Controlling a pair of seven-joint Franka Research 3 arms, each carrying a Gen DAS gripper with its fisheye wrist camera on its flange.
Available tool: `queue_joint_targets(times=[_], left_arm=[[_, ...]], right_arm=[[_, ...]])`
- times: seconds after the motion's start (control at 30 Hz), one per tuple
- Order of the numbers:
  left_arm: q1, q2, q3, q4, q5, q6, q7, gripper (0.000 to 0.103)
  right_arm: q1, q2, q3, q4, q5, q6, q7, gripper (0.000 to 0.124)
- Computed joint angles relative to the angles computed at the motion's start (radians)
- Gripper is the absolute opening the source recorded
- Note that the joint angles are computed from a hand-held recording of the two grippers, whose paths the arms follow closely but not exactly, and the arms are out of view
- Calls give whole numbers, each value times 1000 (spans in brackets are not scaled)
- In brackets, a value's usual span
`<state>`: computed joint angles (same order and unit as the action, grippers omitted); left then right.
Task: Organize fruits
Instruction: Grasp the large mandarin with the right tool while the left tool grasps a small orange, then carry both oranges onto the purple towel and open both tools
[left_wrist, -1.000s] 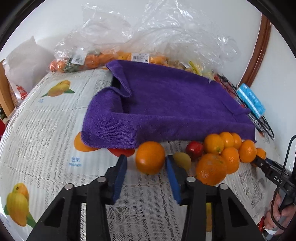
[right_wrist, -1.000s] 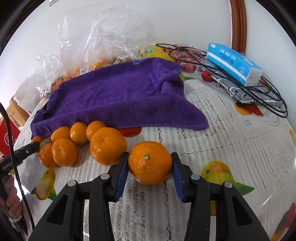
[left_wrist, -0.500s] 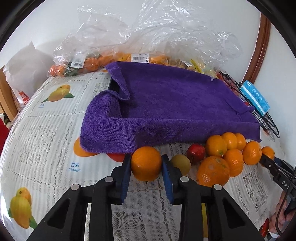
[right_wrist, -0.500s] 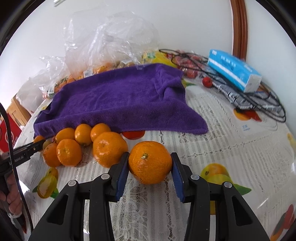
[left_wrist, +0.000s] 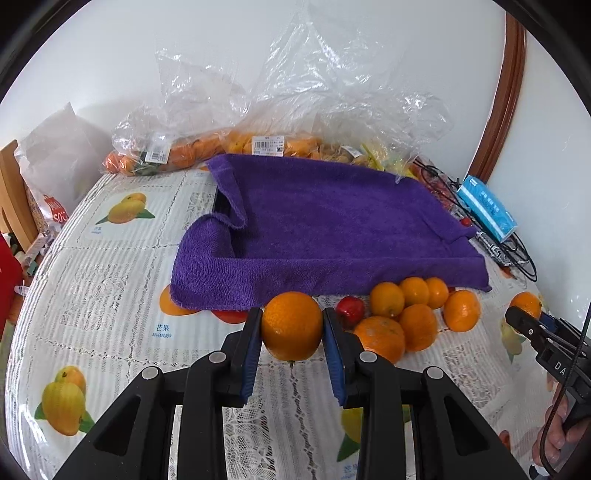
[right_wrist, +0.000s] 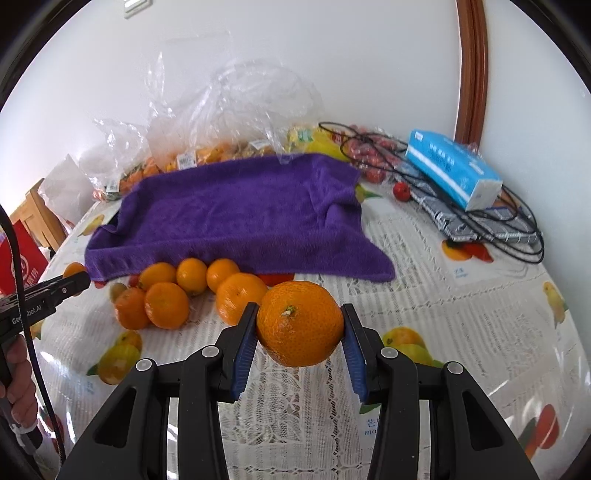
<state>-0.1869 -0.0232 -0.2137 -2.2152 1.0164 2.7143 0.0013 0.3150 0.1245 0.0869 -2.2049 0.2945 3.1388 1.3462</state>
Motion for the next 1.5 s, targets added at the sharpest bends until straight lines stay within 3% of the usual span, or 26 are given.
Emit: queue_joint_targets(times=[0.17, 0.27, 0.37, 0.5, 0.73, 0.9, 1.33, 1.5], left_arm=[[-6, -19, -8, 10, -23, -20, 19, 30], [-7, -26, -12, 20, -43, -35, 38, 30], [-6, -24, -13, 43, -56, -56, 60, 30], [2, -14, -6, 69, -63, -58, 74, 30], [11, 34, 13, 140, -78, -63, 105, 30], [8, 80, 31, 198, -90, -66, 130, 30], [-2, 204, 85, 322, -117, -57, 163, 30], [-11, 262, 113, 363, -123, -37, 166, 30]], right_arm=[[-17, -28, 29, 6, 50, 5, -38, 44], [25, -29, -19, 21, -26, 6, 32, 44], [8, -19, 7, 59, 0, -2, 12, 44], [60, 10, -51, 118, -101, -27, 108, 43], [82, 77, -70, 233, -175, -75, 186, 43], [51, 133, -34, 317, -138, -98, 148, 44], [43, 301, -30, 561, -110, -163, 91, 43], [6, 374, 22, 633, -61, -167, 13, 44]])
